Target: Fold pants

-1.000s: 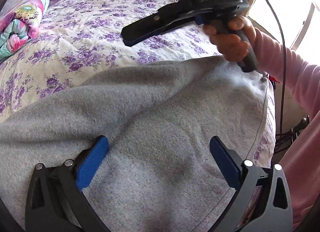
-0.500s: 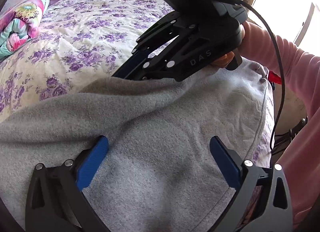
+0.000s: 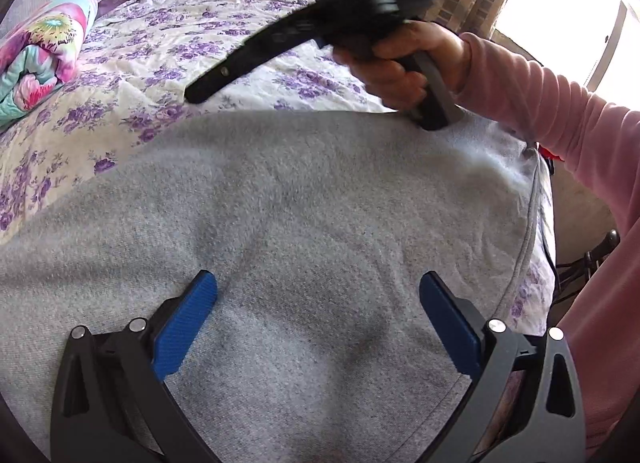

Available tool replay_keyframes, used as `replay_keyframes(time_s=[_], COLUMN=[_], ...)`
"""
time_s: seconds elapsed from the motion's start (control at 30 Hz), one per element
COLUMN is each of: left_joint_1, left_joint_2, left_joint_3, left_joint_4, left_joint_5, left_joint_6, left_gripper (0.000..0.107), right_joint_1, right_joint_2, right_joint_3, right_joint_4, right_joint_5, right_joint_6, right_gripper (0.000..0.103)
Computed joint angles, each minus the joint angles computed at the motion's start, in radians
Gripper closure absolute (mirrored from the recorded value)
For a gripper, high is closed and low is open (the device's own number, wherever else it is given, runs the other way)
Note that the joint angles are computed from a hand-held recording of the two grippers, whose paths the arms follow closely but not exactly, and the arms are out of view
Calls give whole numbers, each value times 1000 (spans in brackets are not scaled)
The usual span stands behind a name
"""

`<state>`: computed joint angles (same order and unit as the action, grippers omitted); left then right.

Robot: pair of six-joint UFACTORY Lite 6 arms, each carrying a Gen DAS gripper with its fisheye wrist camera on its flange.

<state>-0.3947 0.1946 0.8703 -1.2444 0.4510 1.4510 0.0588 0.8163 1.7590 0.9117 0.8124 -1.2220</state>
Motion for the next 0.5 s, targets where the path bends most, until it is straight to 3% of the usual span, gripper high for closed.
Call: replay_keyframes(time_s=[0.1,0.23,0.37,0.43,0.5], left_joint_1=[-20,-11,-34,-71,-124], left_joint_2=[-7,-9,-21,-35,-59], left_joint_3=[-6,-7,-19,-32,-57], left_joint_4=[13,13,31,76,185], left_joint_5=[-32,-22,-60,-116,-201], left_joint_6=[-12,-10,-33,-84,-193], left_gripper=[9,9,9,9,9], right_joint_1=[-52,-74,-38,8,61], right_joint_2=[105,-104,-290,-331,-311], right_joint_3=[118,-132,-350,-437,-470], right_joint_4=[8,179,232,211,79], right_joint_5=[31,166,214,131,-78], right_joint_6=[117,-62,-130,-117,-6], right_gripper=[103,100,99,100,103])
